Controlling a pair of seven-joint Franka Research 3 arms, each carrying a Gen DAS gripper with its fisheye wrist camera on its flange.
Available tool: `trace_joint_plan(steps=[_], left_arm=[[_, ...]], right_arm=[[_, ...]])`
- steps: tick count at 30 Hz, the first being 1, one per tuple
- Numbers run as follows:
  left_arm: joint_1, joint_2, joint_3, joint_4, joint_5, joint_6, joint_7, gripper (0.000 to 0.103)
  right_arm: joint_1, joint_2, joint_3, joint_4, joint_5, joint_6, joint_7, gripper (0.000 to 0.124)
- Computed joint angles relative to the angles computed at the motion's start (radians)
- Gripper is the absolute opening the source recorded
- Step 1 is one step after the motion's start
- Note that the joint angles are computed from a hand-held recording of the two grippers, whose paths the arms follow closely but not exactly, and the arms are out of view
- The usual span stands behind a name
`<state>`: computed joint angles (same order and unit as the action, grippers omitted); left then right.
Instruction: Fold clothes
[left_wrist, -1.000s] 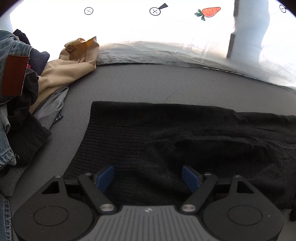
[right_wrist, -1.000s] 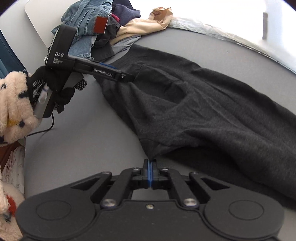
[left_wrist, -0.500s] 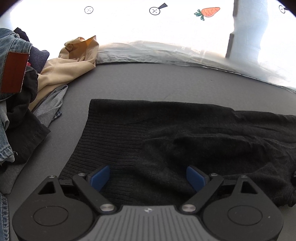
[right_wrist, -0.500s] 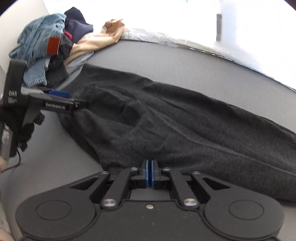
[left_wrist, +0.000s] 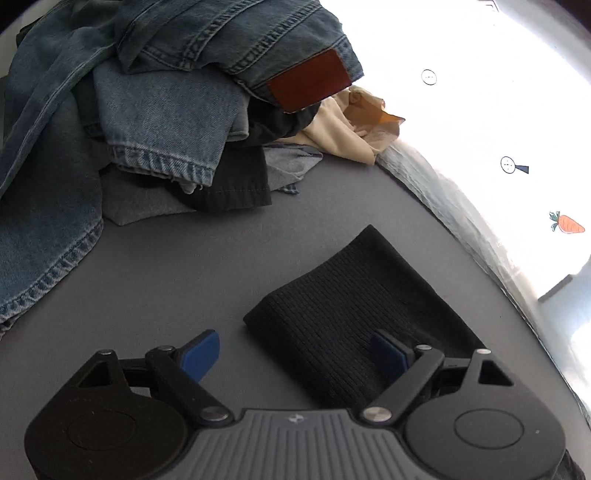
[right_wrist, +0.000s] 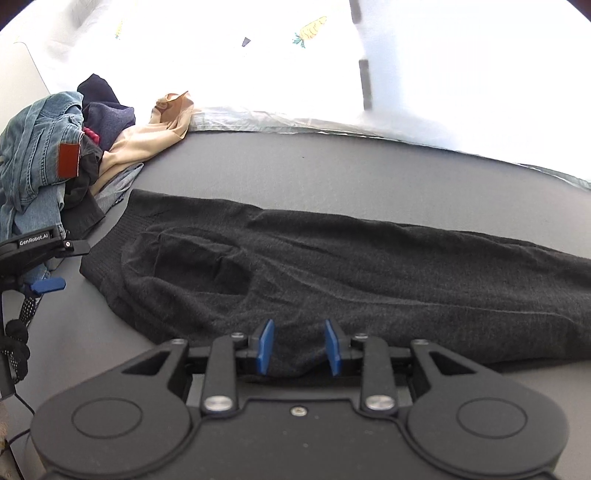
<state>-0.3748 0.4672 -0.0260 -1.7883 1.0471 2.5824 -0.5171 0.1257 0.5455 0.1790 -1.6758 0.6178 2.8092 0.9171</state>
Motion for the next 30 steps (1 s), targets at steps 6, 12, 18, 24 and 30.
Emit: trace_joint_plan(steps=[6, 12, 18, 24, 30], left_arm=[[-0.002, 0.030, 0.028, 0.024, 0.053, 0.035, -0.030, 0.088], [-0.027, 0.086, 0.037, 0.087, 0.048, -0.003, -0.092, 0.072], [-0.040, 0.107, 0.036, 0.123, 0.040, -0.053, -0.093, 0.076], [-0.054, 0.144, 0.044, 0.177, 0.018, -0.079, -0.067, 0.092], [-0.075, 0.147, 0.038, 0.200, -0.041, -0.199, -0.079, 0.053]], right_arm=[[0.090, 0.064, -0.060, 0.052, -0.115, 0.098, 0.096, 0.041], [0.137, 0.159, -0.076, 0.137, -0.217, 0.208, 0.157, 0.001], [0.173, 0.203, -0.108, 0.178, -0.277, 0.181, 0.256, 0.001], [0.195, 0.173, -0.133, 0.121, -0.295, 0.186, 0.359, 0.001], [0.173, 0.064, -0.105, -0.049, -0.263, 0.214, 0.442, 0.001]])
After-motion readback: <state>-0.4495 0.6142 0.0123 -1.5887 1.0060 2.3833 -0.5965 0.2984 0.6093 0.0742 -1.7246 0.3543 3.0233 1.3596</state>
